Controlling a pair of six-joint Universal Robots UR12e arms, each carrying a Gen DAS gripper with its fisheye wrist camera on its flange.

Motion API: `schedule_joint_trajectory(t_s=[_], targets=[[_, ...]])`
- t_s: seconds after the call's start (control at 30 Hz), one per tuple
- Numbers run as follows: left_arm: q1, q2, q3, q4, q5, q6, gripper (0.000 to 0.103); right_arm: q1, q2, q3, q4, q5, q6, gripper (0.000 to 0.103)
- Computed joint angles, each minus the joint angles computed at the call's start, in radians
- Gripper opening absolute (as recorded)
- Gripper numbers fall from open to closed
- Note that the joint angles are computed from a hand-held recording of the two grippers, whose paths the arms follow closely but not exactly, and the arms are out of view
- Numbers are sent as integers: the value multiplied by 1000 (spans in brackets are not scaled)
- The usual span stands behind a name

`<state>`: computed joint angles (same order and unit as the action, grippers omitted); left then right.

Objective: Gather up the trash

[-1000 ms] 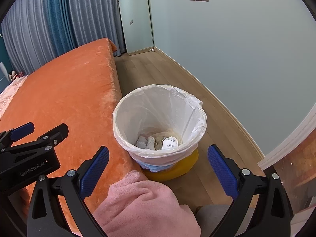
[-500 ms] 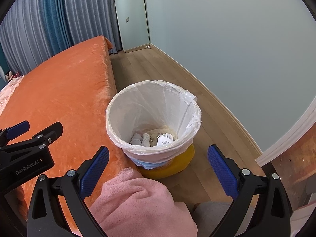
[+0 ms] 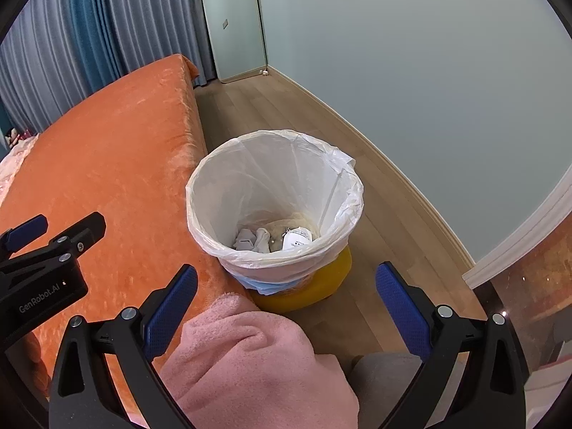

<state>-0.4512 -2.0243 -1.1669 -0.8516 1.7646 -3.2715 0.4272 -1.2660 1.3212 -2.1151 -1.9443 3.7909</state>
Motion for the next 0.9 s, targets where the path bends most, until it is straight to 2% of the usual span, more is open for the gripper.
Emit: schedule_joint_trajectory(t_s=[0.9], targets=[[1,-2,2,-4,-1,9,91,1,9,-10,-5,-12,-16,96]])
